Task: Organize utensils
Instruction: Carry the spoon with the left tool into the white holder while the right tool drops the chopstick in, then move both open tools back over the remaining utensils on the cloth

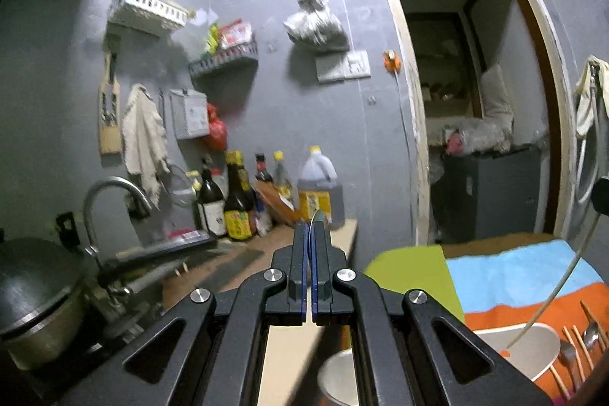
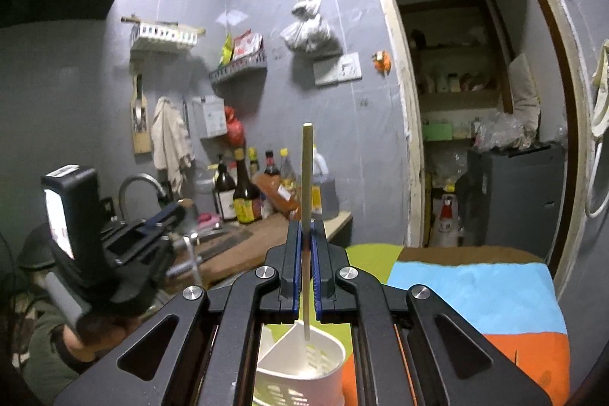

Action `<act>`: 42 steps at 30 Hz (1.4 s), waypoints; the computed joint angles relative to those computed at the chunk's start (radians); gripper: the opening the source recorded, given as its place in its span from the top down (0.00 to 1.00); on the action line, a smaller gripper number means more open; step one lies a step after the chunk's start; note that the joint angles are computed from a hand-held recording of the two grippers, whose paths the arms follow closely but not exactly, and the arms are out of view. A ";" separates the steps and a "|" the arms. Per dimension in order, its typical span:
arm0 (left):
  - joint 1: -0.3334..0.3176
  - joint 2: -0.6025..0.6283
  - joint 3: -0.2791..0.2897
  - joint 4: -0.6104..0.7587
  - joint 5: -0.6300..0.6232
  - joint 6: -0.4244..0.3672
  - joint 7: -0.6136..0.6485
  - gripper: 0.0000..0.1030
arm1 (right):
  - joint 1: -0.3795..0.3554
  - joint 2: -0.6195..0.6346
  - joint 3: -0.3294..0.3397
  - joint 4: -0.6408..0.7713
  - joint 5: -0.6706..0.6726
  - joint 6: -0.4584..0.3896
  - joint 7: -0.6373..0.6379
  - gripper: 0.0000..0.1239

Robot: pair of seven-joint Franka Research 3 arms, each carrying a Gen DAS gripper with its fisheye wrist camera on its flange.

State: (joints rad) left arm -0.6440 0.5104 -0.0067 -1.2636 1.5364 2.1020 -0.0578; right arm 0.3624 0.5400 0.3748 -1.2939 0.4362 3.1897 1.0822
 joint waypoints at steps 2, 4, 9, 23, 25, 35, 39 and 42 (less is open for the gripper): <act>0.020 0.003 -0.010 -0.002 -0.035 0.039 0.003 1.00 | 0.025 -0.001 -0.044 0.003 -0.009 -0.041 0.024 0.97; 0.038 -0.002 -0.018 -0.011 -0.075 0.078 0.001 1.00 | 0.075 0.006 -0.120 0.020 -0.029 -0.090 0.073 0.97; 0.072 -0.035 -0.029 -0.059 -0.139 0.173 -0.041 1.00 | 0.155 0.038 -0.249 0.059 -0.094 -0.172 0.217 0.97; 0.150 -0.135 -0.059 -0.191 -0.237 0.433 -0.142 0.84 | 0.122 0.064 -0.205 0.052 -0.144 -0.203 0.371 0.73; 0.149 -0.148 -0.060 -0.201 -0.209 0.444 -0.175 0.72 | 0.116 0.042 -0.198 0.013 -0.133 -0.161 0.352 0.67; 0.115 -0.144 -0.074 -0.168 -0.014 0.464 -0.327 0.29 | 0.136 -0.081 -0.260 -0.201 -0.102 0.138 0.319 0.28; 0.090 -0.119 -0.075 -0.130 0.057 0.461 -0.377 0.07 | 0.244 -0.137 -0.409 -0.303 -0.040 0.282 0.271 0.17; 0.060 -0.083 -0.074 -0.086 0.119 0.455 -0.404 0.04 | 0.333 -0.167 -0.510 -0.353 0.087 0.355 0.139 0.17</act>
State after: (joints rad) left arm -0.5837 0.4274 -0.0806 -1.3494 1.6553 2.5569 -0.4618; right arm 0.6955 0.3726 -0.1352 -1.6471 0.5228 3.5446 1.2215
